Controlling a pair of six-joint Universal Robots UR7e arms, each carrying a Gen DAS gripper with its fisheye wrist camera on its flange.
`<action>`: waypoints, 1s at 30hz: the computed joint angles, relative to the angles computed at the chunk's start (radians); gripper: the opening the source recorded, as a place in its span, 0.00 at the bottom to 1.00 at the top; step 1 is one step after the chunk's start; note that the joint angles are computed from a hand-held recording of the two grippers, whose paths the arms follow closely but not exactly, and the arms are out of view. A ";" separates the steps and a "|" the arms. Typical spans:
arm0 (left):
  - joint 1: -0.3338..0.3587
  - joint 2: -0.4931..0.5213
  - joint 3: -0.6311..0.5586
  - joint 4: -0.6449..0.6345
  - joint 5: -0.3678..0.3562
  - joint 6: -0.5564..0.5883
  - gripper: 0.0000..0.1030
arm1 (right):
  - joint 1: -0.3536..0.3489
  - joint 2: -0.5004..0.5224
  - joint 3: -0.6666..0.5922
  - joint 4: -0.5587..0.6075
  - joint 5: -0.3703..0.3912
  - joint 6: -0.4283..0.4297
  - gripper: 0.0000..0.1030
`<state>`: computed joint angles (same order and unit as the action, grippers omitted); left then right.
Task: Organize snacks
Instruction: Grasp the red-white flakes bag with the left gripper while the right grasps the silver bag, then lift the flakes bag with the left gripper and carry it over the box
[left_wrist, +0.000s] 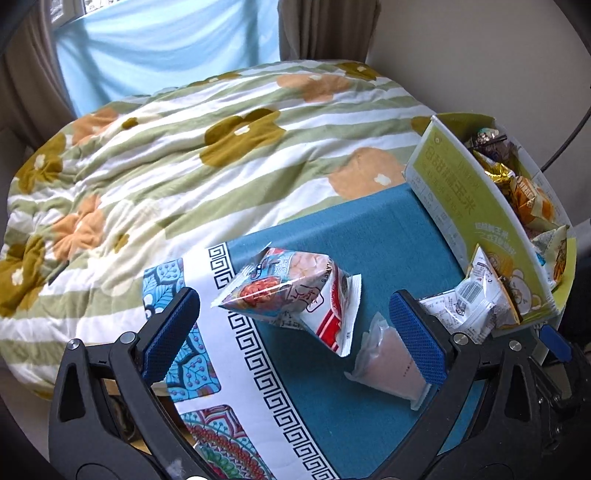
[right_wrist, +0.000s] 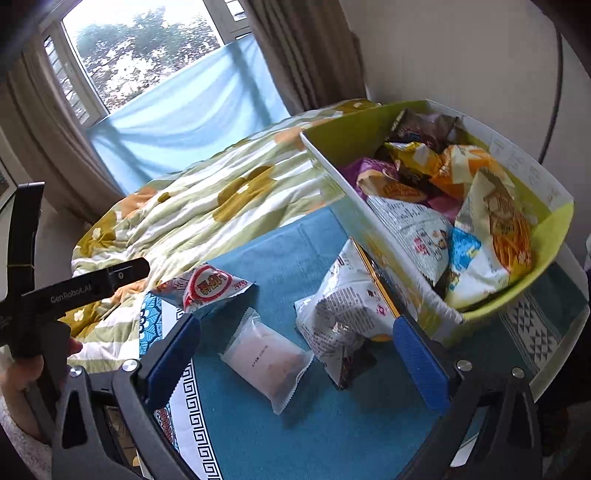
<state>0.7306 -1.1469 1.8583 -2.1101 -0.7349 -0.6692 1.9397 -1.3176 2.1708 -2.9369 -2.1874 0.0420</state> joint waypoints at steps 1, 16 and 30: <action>0.017 0.013 -0.005 -0.018 -0.010 0.024 0.99 | -0.002 0.014 0.011 -0.026 -0.014 0.015 1.00; 0.158 0.128 0.000 -0.235 -0.048 0.235 0.99 | -0.072 0.252 0.020 -0.396 -0.124 0.122 1.00; 0.154 0.077 0.078 -0.330 -0.117 0.276 0.67 | -0.101 0.288 0.009 -0.495 -0.171 0.156 0.99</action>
